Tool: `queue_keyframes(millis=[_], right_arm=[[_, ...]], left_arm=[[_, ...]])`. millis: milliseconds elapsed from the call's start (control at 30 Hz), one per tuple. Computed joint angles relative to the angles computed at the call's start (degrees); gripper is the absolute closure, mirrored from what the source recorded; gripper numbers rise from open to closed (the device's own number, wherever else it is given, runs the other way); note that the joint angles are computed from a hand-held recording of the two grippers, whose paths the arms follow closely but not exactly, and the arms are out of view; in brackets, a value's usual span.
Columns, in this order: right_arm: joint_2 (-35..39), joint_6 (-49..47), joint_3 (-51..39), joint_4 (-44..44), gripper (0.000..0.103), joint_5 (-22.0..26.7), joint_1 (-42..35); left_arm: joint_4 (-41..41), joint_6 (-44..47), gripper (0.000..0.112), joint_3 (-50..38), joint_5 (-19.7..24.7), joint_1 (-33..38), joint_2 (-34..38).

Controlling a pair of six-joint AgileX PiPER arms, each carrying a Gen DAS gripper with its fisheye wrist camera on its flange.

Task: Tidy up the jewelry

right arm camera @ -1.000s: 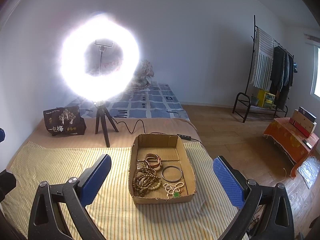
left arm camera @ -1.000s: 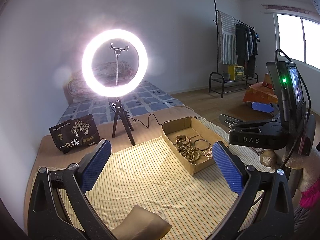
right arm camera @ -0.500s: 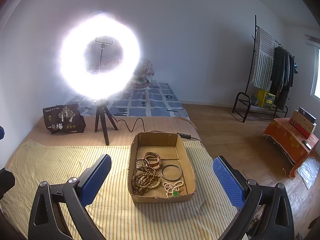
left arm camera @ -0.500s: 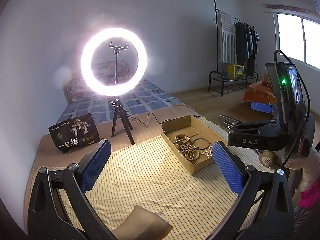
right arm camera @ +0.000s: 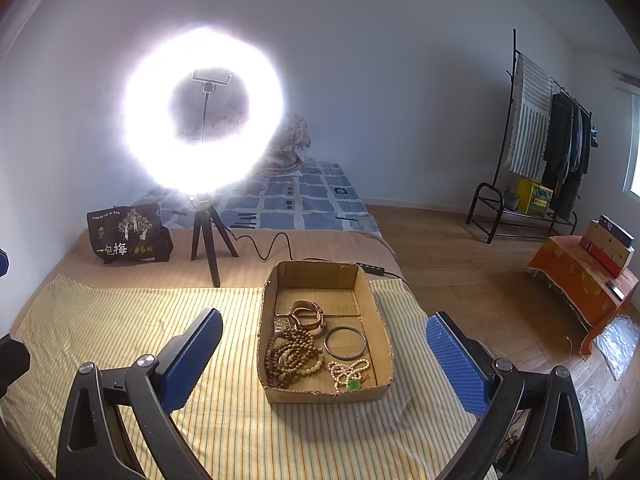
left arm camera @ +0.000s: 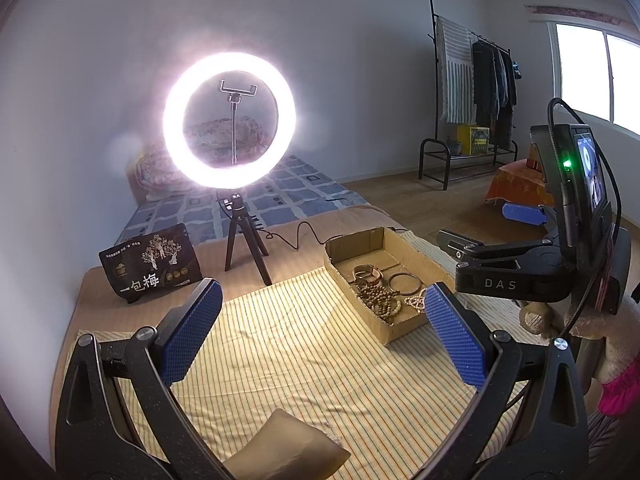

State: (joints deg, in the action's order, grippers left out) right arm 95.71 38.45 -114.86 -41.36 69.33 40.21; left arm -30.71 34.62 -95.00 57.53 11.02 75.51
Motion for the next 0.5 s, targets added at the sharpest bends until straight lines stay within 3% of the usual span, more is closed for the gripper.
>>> queue_keyframes(millis=[300,500], right_arm=[[0.2,-0.1,0.0,0.2,0.000,0.0,0.0],[0.4,-0.3,0.2,0.4,0.000,0.1,0.1]], left_arm=[[0.9,-0.6,0.010,0.0,0.4,0.3,0.2],[1.9,-0.5,0.010,0.9,-1.5,-0.4,-0.5]])
